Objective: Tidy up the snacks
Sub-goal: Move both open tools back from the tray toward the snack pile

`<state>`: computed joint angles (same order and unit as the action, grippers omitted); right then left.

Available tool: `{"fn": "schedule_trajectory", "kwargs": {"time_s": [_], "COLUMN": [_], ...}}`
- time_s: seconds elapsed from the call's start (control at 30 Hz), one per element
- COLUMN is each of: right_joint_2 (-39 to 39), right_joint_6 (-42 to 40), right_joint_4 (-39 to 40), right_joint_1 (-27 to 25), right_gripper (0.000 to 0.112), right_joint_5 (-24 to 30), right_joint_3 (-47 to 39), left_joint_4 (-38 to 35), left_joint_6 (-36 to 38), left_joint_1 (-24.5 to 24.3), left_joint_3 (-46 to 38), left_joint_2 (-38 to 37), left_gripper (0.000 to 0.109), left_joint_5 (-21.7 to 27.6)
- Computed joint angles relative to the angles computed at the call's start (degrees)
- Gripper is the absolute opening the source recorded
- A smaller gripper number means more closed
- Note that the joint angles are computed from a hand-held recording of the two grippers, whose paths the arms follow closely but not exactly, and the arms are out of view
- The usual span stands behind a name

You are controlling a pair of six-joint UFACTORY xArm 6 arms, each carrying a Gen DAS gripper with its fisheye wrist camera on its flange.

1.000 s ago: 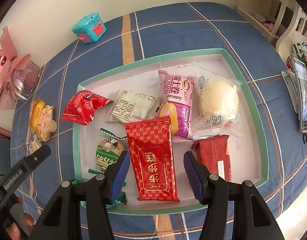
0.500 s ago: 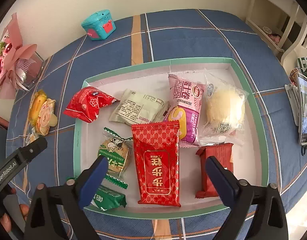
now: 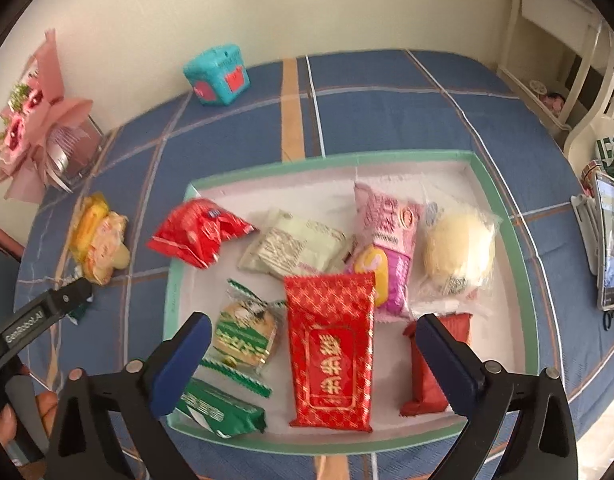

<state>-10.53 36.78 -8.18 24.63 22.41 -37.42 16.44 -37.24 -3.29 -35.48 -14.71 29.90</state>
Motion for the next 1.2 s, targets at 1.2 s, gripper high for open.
{"fn": "schedule_trajectory", "kwargs": {"time_s": [1.2], "right_joint_2": [23.37], "right_joint_6": [-9.5], "right_joint_4": [11.02], "right_joint_1": [13.71], "right_gripper": [0.103], "right_joint_5": [-3.65], "right_joint_3": [-24.81], "left_joint_4": [-19.13], "left_joint_6": [17.18], "left_joint_1": [16.67], "left_joint_3": [-0.7], "left_joint_2": [5.27], "left_gripper": [0.096], "left_joint_5": [-4.33]}}
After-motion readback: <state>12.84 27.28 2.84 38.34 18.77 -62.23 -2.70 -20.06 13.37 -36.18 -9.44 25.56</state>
